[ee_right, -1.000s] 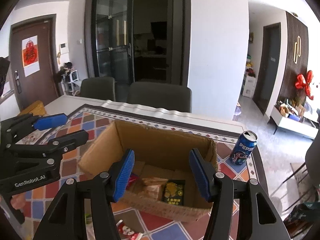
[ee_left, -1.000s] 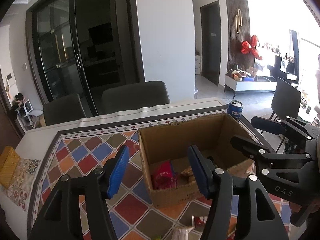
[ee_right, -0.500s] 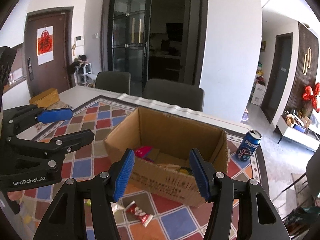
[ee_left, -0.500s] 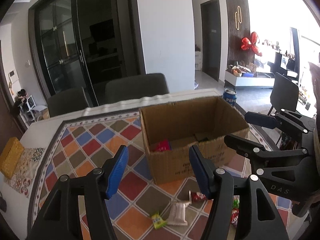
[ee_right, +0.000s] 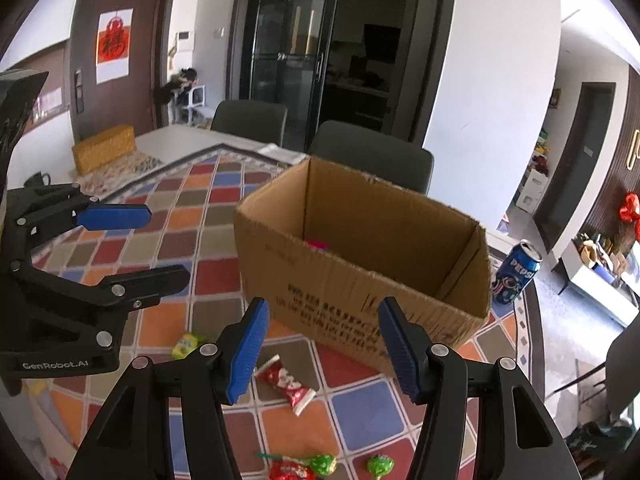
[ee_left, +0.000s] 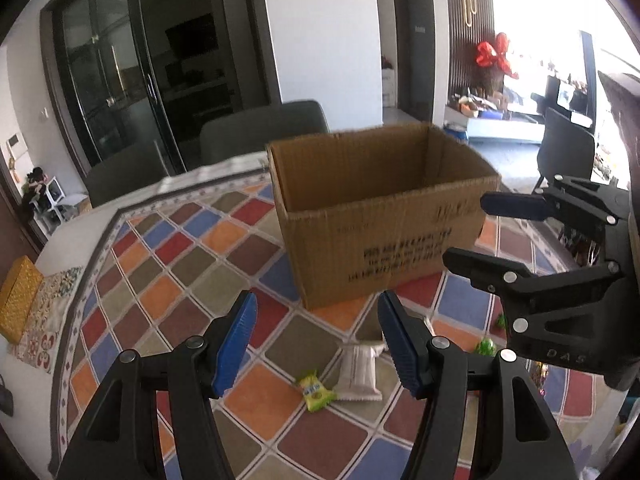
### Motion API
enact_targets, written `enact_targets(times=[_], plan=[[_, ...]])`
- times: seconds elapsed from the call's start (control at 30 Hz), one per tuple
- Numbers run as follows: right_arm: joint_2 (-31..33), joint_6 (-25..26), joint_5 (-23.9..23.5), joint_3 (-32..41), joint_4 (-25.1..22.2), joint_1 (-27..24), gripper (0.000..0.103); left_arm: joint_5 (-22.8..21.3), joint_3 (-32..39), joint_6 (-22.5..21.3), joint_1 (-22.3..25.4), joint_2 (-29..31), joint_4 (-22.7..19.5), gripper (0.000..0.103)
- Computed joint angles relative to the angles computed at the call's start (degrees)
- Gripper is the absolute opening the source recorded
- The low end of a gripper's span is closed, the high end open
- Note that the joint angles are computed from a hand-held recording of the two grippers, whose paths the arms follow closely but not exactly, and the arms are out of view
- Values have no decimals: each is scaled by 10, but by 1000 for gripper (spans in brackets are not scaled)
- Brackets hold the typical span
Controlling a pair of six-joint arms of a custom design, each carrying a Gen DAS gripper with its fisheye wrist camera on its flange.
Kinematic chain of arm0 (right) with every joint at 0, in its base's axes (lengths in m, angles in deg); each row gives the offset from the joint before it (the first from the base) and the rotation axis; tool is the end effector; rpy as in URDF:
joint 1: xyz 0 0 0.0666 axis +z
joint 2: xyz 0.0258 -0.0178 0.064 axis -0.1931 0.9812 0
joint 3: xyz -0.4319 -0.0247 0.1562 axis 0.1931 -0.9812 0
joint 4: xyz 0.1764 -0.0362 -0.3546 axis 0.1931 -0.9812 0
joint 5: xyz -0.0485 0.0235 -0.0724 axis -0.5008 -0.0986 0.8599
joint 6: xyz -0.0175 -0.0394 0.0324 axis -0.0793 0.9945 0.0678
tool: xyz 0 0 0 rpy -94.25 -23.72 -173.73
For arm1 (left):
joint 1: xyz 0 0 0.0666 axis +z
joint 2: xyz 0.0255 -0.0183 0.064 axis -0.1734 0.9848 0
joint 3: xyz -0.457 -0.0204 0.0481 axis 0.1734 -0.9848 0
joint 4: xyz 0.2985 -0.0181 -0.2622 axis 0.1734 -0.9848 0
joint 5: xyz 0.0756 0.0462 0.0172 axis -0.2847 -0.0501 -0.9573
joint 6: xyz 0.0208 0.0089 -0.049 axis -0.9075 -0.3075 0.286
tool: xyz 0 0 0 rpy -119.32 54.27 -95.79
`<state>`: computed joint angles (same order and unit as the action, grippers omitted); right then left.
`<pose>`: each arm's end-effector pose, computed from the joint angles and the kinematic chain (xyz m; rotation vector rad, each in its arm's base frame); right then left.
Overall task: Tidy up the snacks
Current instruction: 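Withdraw both tools from the box toward the snacks on the cloth, then grasp the red candy with the right tool while the left tool grasps the white biscuit packet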
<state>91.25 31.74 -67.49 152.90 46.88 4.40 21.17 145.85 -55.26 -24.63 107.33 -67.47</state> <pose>0.6387 0.1676 0.4625 -0.0921 2.2546 -0.1146 0.6456 -0.1774 0.4472 0.8151 2.2085 -0.2135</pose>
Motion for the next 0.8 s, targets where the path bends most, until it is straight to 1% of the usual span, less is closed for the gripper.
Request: enact_targets(times=[0.13,0.43,0.7,0.8], plan=[[9,6,-13,-1,-19,1,58,1,-7,-9,1,5,-8,62],[33,15,-48,1,-64,0,58,9,-15,-32,-2,22,-42,62],[55,25,-61,7,-88,-4,58,14,-6,-45,-3,44,-66,62],[67,30,-68,15,-98,-6,58,14,2,-42,-3,56,-79,62]])
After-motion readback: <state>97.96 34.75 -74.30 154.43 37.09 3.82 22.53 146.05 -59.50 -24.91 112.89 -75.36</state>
